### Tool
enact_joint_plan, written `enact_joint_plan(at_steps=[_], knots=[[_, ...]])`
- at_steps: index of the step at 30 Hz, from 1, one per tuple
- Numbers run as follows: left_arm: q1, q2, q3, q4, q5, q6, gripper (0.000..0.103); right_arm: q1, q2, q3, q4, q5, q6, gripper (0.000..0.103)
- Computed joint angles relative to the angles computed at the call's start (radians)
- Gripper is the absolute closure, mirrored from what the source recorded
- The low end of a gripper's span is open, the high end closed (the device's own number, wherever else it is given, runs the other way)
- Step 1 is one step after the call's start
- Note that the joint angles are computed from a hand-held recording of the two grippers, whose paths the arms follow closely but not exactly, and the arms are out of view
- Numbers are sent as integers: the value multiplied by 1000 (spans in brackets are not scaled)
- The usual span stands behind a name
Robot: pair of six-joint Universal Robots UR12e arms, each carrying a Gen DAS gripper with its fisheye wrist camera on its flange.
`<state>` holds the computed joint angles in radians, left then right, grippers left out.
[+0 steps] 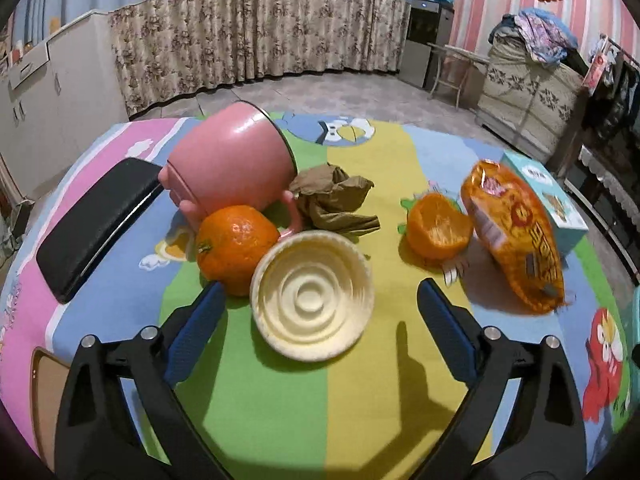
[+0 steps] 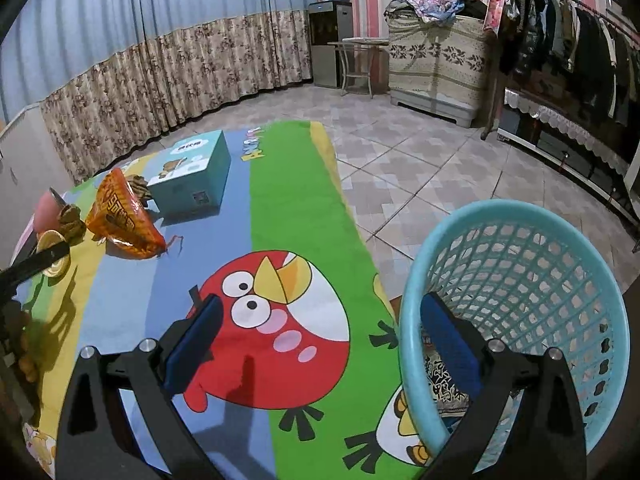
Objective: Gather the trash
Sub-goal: 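Return to the mat and grasp the cream bowl with the left tool, then grasp the orange chip bag with the right tool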
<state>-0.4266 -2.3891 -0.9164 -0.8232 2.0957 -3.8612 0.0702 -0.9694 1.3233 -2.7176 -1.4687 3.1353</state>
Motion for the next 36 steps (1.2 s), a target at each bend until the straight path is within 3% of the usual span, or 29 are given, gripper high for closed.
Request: enact_joint_plan(at_steps=[3, 5, 7, 14, 22, 29, 31, 36], knots=[[4, -3, 4, -5, -22, 14, 24, 4, -1, 1, 2, -9, -13, 6], [9, 6, -16, 18, -53, 16, 39, 6, -2, 3, 1, -8, -17, 6], [12, 10, -25, 40, -66, 18, 42, 8, -3, 4, 6, 3, -20, 6], [5, 41, -86, 111, -48, 46, 42, 35, 10, -31, 9, 22, -73, 6], [-9, 84, -163, 194, 44, 82, 42, 82, 94, -167, 101, 78, -134, 6], [0, 103, -200, 261, 21, 60, 42, 113, 161, -270, 171, 69, -199, 8], [4, 107, -208, 272, 8, 50, 42, 115, 170, -288, 180, 75, -210, 15], [6, 101, -200, 267, -1, 55, 42, 117, 181, -320, 263, 112, -252, 54]])
